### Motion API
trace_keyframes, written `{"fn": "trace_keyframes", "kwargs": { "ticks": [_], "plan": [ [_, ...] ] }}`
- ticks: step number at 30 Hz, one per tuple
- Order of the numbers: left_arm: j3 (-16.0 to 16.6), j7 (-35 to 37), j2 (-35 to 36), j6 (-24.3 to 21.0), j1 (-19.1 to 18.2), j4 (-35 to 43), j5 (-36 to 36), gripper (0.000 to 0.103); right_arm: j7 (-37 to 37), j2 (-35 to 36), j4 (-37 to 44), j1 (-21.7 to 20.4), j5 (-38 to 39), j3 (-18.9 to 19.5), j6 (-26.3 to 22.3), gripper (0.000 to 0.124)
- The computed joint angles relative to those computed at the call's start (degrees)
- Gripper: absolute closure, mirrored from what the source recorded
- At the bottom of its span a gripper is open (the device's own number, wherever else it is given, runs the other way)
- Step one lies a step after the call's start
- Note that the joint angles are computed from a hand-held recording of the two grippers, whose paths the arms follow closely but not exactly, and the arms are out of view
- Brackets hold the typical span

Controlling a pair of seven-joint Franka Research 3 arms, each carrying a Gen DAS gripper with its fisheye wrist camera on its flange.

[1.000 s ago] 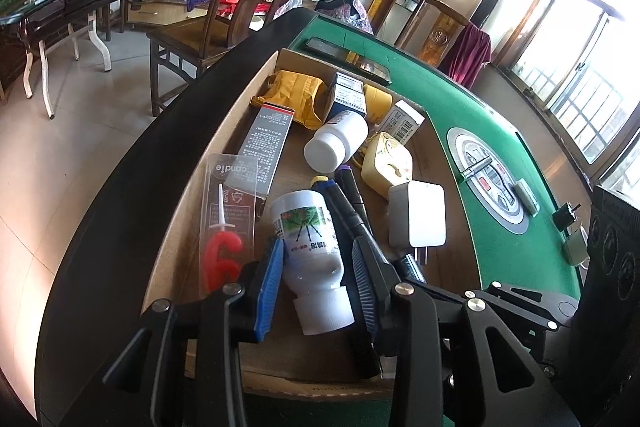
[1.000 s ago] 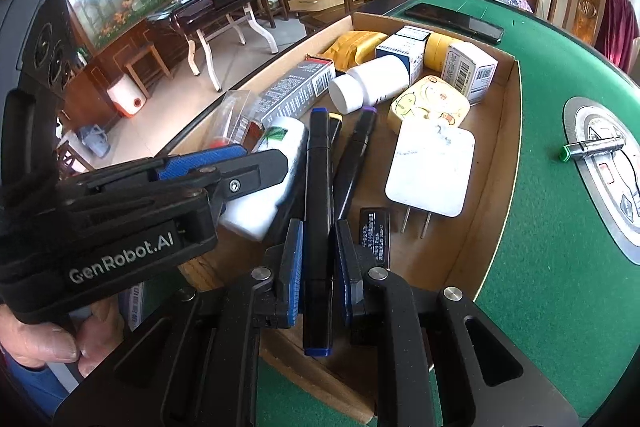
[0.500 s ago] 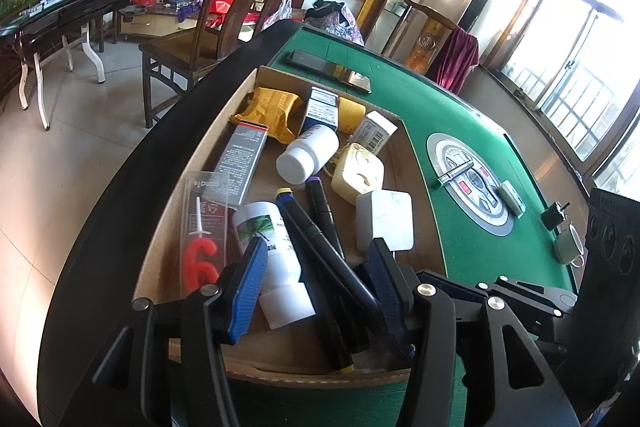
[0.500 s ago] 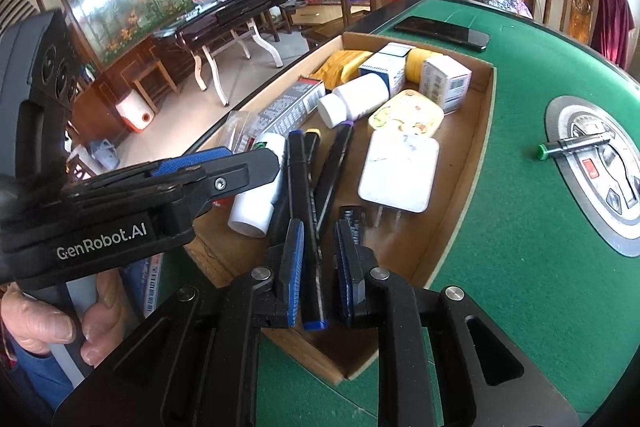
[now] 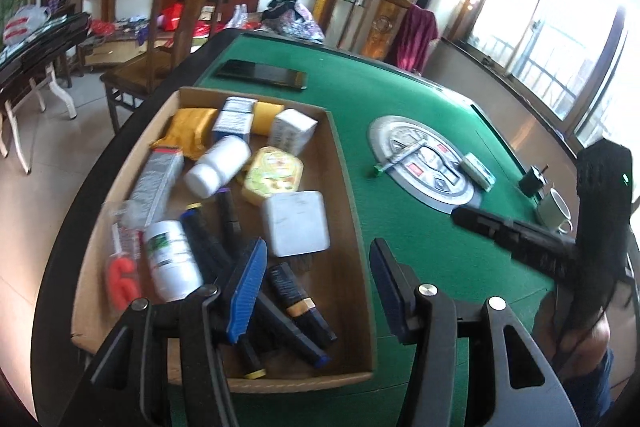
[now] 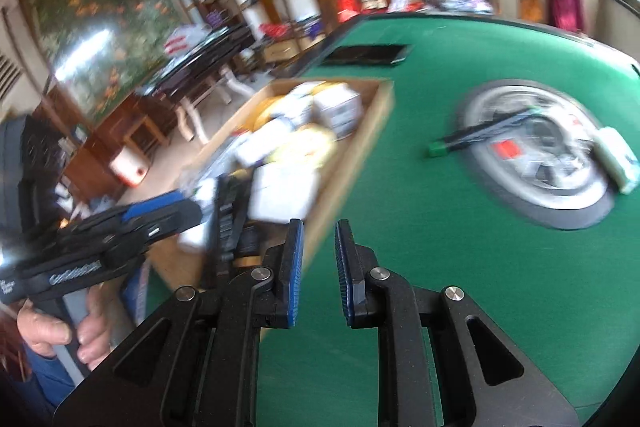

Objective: Organize objects
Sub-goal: 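Carry the pill bottle and black marker into the tray and open both tools, then grasp the green-capped black marker with the left tool while the right tool grasps the cartoon tissue pack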

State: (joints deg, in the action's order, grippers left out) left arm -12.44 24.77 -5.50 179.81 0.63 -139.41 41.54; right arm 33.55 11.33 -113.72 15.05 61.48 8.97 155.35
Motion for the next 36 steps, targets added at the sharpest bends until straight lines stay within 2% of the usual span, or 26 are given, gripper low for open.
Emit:
{"fn": "trace_keyframes", "kwargs": {
  "ticks": [5, 8, 11, 13, 18, 24, 27, 28, 29, 30, 31, 33, 36],
  "plan": [
    [0.2, 5.7, 7.3, -3.6, -4.3, 9.7, -0.7, 0.048, 0.6, 2.3, 2.9, -4.2, 1.2, -3.0, 2.5, 0.108],
    [1.1, 10.5, 14.1, -7.3, -7.5, 19.0, -1.4, 0.046, -0.8, 3.9, 4.4, -7.6, 4.2, -3.0, 4.5, 0.108],
    [2.5, 14.5, 22.3, -12.9, -10.8, 30.2, -2.0, 0.044, -0.7, 6.2, 6.8, -11.6, 8.8, -3.1, 1.2, 0.108],
    [-0.2, 23.0, 28.3, -17.1, -9.9, 37.6, -9.2, 0.044, 4.0, 7.2, 7.8, -12.7, 7.3, -3.9, -1.3, 0.108],
    [5.5, 25.2, 38.2, -27.4, -16.3, 52.0, -9.9, 0.044, 3.4, 6.7, 8.1, -14.9, 11.7, -3.1, -3.9, 0.108],
    [7.1, 29.7, 44.9, -33.9, -18.5, 62.1, -11.9, 0.044, 5.0, 7.5, 9.1, -15.4, 13.2, -3.5, -8.0, 0.108],
    [6.4, 31.5, 46.9, -34.8, -18.1, 64.2, -14.2, 0.045, 5.0, 7.8, 9.4, -15.4, 13.7, -3.5, -7.8, 0.108],
    [6.2, 31.3, 46.7, -33.8, -17.9, 63.4, -15.0, 0.054, 5.0, 7.8, 9.4, -15.4, 13.9, -3.6, -7.4, 0.108],
    [6.3, 30.4, 46.1, -32.0, -17.8, 62.0, -15.6, 0.071, 5.0, 7.8, 9.4, -15.4, 14.0, -3.6, -6.9, 0.108],
    [6.1, 29.9, 45.3, -31.3, -17.6, 60.6, -16.4, 0.078, 4.8, 8.0, 9.5, -15.4, 14.2, -3.6, -6.4, 0.108],
    [5.7, 29.5, 44.1, -31.0, -17.4, 58.9, -17.2, 0.089, 4.6, 8.0, 9.6, -15.3, 14.2, -3.7, -5.6, 0.108],
    [5.7, 26.6, 40.8, -29.0, -17.6, 53.6, -18.0, 0.090, 4.0, 8.1, 9.8, -14.6, 13.3, -3.8, -2.1, 0.108],
    [5.7, 22.1, 34.3, -22.7, -18.2, 42.3, -17.4, 0.090, 1.0, 8.6, 10.7, -13.4, 12.1, -3.5, 5.5, 0.107]
  ]
}}
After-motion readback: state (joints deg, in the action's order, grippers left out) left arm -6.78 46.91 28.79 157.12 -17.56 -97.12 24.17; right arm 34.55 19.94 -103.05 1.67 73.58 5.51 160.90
